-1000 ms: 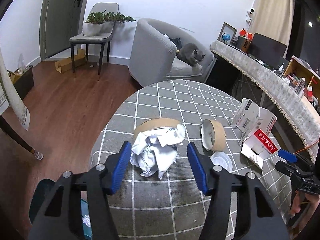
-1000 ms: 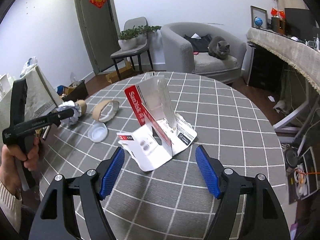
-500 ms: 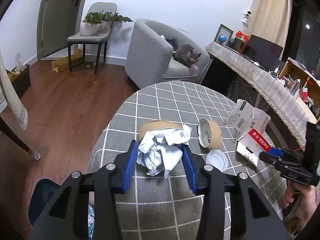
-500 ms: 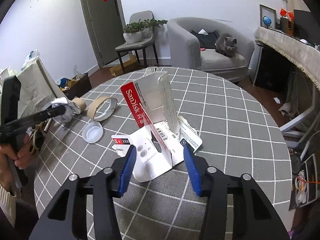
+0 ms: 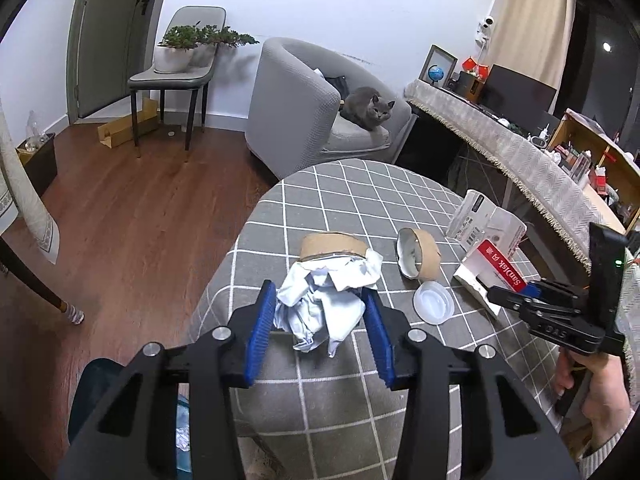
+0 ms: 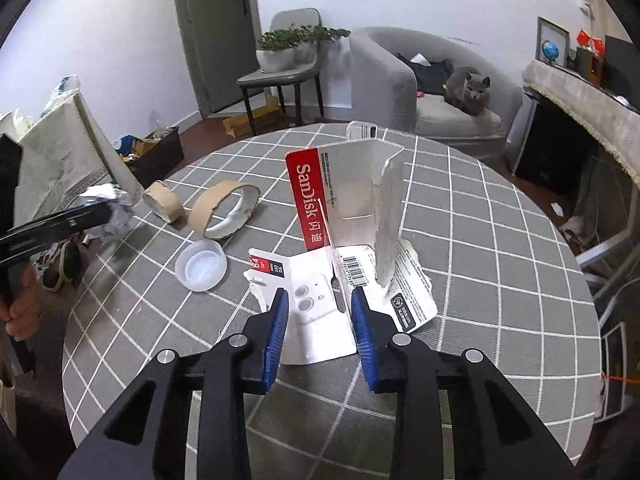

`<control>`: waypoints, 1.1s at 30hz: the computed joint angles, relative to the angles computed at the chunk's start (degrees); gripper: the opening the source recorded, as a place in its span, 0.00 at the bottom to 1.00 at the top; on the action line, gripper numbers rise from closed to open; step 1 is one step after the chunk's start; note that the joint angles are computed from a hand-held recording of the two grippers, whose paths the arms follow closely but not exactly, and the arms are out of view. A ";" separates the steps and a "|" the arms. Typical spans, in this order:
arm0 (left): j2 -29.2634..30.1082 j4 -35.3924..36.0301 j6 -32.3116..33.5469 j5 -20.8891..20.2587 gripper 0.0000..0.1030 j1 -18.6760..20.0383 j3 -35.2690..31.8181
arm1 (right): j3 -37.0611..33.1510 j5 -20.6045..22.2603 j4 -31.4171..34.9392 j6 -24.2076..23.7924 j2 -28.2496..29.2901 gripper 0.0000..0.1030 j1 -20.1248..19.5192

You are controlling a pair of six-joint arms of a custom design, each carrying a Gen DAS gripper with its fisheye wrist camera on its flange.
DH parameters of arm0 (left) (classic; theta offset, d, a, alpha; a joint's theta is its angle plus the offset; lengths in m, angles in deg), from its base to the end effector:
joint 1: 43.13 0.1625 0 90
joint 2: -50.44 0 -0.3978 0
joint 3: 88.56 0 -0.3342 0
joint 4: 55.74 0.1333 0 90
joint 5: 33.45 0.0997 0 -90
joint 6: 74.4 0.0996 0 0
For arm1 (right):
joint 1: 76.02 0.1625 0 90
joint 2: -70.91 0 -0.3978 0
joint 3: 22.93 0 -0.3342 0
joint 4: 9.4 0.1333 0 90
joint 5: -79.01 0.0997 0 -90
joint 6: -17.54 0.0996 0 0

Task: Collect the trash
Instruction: 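Grasp the crumpled white paper with the left gripper while the right grasps the SanDisk package, then carry the paper over the bin and open the left gripper while the right carries the package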

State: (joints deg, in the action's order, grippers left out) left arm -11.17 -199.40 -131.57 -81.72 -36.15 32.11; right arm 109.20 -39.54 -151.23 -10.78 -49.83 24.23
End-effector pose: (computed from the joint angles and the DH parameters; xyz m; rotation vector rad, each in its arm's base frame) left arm -0.4256 -0.2532 0.1424 0.6423 2.5848 -0.9116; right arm 0.1300 -0.2376 0.4365 0.5893 -2.3756 0.7891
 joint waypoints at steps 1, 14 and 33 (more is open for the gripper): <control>-0.30 0.01 0.01 -0.07 0.45 -0.05 0.16 | -0.01 -0.49 -0.30 0.79 0.61 0.29 0.24; -5.90 5.09 -2.10 0.69 0.45 -1.73 2.60 | -2.14 6.34 3.04 12.59 1.81 0.02 0.22; -15.10 14.57 -7.82 2.22 0.45 -3.91 5.70 | -5.13 6.98 2.45 21.71 7.74 0.01 12.29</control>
